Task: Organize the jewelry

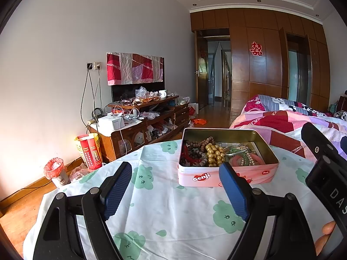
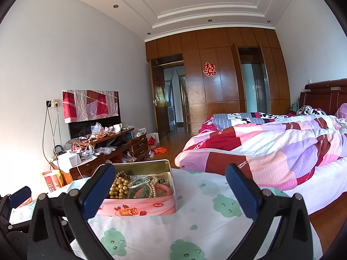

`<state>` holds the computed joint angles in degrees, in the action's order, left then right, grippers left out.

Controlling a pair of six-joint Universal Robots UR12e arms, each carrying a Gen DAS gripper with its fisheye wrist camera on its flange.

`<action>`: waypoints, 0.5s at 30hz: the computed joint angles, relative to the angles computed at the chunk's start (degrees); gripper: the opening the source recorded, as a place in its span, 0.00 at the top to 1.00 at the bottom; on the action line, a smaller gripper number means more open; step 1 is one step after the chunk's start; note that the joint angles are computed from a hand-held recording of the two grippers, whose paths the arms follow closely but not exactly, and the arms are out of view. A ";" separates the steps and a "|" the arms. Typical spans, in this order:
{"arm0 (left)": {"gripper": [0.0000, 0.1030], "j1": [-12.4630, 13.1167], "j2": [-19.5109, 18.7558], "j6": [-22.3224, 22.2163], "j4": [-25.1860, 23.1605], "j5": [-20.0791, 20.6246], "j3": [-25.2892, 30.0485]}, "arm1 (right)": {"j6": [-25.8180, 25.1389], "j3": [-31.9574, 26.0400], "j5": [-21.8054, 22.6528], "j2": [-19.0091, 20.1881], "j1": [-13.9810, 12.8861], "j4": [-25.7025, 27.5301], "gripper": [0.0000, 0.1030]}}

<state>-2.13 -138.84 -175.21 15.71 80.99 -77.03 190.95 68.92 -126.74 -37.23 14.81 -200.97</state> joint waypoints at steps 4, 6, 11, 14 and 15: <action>0.19 -0.05 0.14 -0.26 0.07 0.29 -0.17 | -0.02 -0.11 0.02 0.03 -0.01 0.11 0.00; 0.19 -0.13 0.15 -0.31 0.10 0.88 -0.13 | -0.04 -0.10 0.07 0.02 -0.01 0.07 0.00; 0.19 -0.56 0.28 0.41 -1.93 2.92 0.25 | 0.08 -0.08 -0.02 -0.01 0.00 0.23 0.00; 0.19 -0.72 0.24 0.24 -2.27 4.02 0.41 | 0.13 -0.02 0.04 -0.05 0.00 0.29 0.00; 0.19 -0.66 0.25 0.25 -2.37 3.79 0.41 | 0.09 -0.09 0.05 -0.02 -0.01 0.25 0.00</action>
<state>-2.80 -138.59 -174.97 13.34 84.79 -76.61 191.04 68.83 -126.69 -37.25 14.80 -200.72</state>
